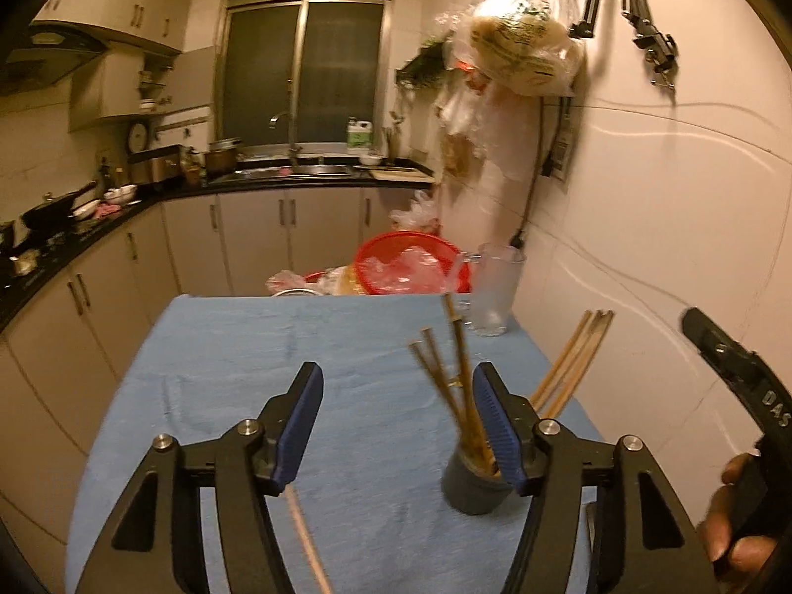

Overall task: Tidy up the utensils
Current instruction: 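Move both open tools to the towel and grasp a chopstick with each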

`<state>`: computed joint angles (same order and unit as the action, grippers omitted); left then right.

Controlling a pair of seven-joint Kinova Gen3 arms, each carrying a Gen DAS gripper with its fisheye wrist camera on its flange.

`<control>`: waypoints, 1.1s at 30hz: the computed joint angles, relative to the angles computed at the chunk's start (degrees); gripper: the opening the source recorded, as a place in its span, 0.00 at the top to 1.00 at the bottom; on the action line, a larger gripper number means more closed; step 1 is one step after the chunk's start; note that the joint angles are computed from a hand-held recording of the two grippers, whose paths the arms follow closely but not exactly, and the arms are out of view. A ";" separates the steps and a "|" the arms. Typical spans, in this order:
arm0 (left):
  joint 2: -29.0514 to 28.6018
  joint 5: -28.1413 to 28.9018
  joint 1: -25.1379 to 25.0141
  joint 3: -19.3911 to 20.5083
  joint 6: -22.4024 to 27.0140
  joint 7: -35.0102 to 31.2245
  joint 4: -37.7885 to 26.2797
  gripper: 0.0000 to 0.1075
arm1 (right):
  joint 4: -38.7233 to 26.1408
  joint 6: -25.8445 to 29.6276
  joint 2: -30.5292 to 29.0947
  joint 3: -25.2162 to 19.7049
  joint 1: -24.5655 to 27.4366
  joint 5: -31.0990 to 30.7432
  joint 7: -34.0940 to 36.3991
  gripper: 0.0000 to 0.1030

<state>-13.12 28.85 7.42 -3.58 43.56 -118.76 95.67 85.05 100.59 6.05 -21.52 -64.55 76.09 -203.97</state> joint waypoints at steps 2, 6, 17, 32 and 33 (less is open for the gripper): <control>-0.61 -0.38 -0.69 -0.70 0.44 0.59 0.63 0.35 | -0.40 1.04 0.27 -0.34 -0.55 -0.85 -0.51 0.30; -1.93 -3.24 -2.70 -0.70 0.12 2.85 2.26 0.32 | -2.14 2.92 1.77 -0.23 -2.21 -2.61 0.13 0.29; -1.95 -6.59 -6.50 -6.02 2.63 2.53 6.74 0.28 | -3.79 -0.24 5.93 1.18 -7.79 -5.76 4.36 0.25; 14.44 0.86 -19.93 -8.15 23.72 -2.07 -1.75 0.29 | -6.69 -19.32 9.58 6.31 -6.08 -18.00 13.86 0.25; 15.82 0.99 -20.33 -7.12 24.86 -1.27 -2.97 0.31 | -6.19 -19.93 9.41 6.50 -6.10 -18.24 13.68 0.25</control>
